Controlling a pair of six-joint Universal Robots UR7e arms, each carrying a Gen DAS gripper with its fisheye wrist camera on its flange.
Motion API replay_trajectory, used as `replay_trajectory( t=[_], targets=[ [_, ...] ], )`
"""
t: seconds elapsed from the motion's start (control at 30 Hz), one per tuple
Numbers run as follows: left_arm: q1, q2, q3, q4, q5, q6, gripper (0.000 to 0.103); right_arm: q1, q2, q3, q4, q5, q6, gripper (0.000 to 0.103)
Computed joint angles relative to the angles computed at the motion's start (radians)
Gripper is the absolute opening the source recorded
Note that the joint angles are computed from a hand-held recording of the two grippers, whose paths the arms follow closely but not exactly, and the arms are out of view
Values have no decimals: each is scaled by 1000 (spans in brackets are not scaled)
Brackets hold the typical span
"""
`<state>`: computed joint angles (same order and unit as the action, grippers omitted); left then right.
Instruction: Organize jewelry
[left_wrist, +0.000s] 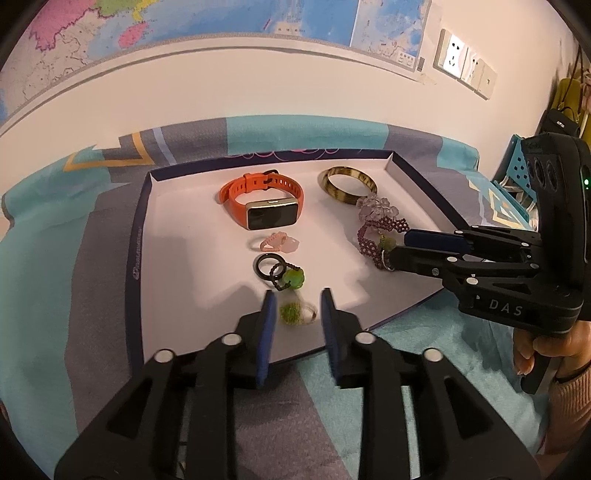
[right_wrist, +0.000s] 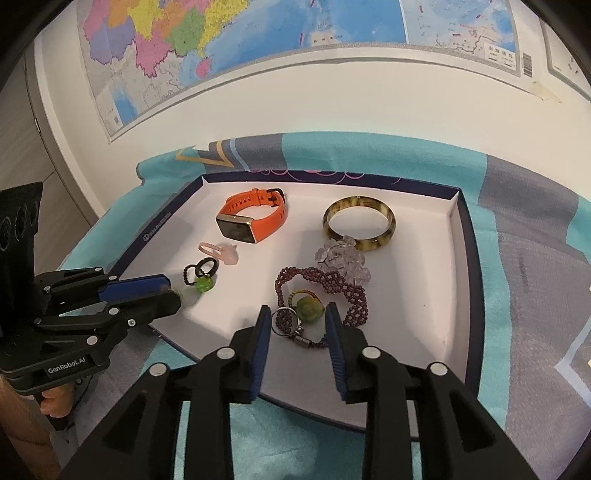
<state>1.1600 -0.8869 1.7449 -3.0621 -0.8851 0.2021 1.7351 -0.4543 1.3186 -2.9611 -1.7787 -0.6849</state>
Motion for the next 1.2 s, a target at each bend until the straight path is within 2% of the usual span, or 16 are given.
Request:
replay_trajectory(
  t=[0.1,0.13,0.17,0.23,0.3,0.43,0.47,0.67,1.03,1.2],
  targets=[
    [-9,-9,19,-35,10,11,44,0,-16,30,-36,11,-4,45],
    [-12,-12,26,-45,15,12,47,0,-21,37,-41,14,-3,46],
    [-15,-16,34,-56,20,12,55,-1,-27,48,-48,18,-2,47],
    [-21,-22,50,-77,29,14,59,-2,-39,68,-64,22,0,53],
    [-27,-28,65,-99,43,15,75,-4,-53,95,-90,31,-4,64],
    [-41,-41,102,-147,73,12,91,-3,-71,140,-141,27,-15,78],
    [-42,-44,109,-154,79,10,98,-3,-75,150,-150,27,-15,81],
    [-64,-62,161,-215,142,-10,98,0,-89,214,-238,16,-26,96],
    [-108,-78,241,-284,230,-46,98,4,-117,326,-357,4,-34,96],
    [-121,-84,257,-307,250,-40,98,2,-125,355,-367,8,-26,96]
  ],
)
